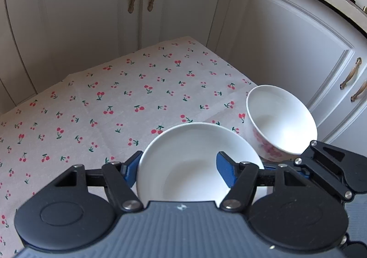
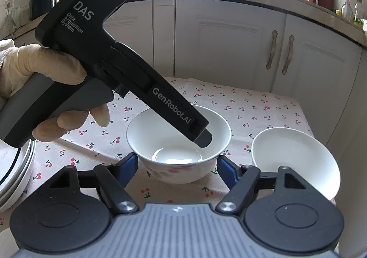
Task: Organize plates and bowls
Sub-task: 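Grasp the white bowl rim with the left gripper and lift it, then lower the held bowl into the other white bowl and open the left gripper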
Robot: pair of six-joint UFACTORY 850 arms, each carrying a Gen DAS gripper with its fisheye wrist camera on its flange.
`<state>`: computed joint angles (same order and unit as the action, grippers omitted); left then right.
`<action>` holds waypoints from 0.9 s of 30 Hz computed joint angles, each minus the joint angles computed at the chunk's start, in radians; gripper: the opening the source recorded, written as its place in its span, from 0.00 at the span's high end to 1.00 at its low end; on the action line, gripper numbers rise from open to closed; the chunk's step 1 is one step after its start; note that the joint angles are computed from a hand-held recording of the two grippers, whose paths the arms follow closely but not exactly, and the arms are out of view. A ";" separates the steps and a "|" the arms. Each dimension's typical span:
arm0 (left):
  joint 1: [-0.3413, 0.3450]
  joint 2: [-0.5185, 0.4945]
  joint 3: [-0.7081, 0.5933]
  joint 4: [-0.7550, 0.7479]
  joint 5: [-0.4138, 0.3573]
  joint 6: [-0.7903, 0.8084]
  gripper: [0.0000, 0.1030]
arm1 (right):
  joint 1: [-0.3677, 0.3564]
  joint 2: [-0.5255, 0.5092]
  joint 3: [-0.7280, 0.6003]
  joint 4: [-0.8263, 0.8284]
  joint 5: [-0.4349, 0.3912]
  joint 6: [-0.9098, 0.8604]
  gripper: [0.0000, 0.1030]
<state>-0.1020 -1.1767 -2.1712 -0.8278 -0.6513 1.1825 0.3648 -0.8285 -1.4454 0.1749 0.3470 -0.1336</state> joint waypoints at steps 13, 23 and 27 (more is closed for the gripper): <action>0.006 0.039 0.072 -0.092 0.009 0.082 0.34 | 0.005 -0.011 -0.016 0.063 -0.020 -0.078 0.21; 0.009 0.181 0.280 -0.220 0.050 0.254 0.34 | 0.016 0.070 0.079 0.037 -0.003 -0.030 0.21; 0.014 0.239 0.365 -0.282 0.057 0.327 0.34 | 0.019 0.111 0.121 -0.004 -0.011 0.022 0.21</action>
<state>-0.0880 -0.9375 -1.8064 -1.1100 -0.5943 1.5093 0.3838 -0.7180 -1.3246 0.1711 0.3362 -0.1121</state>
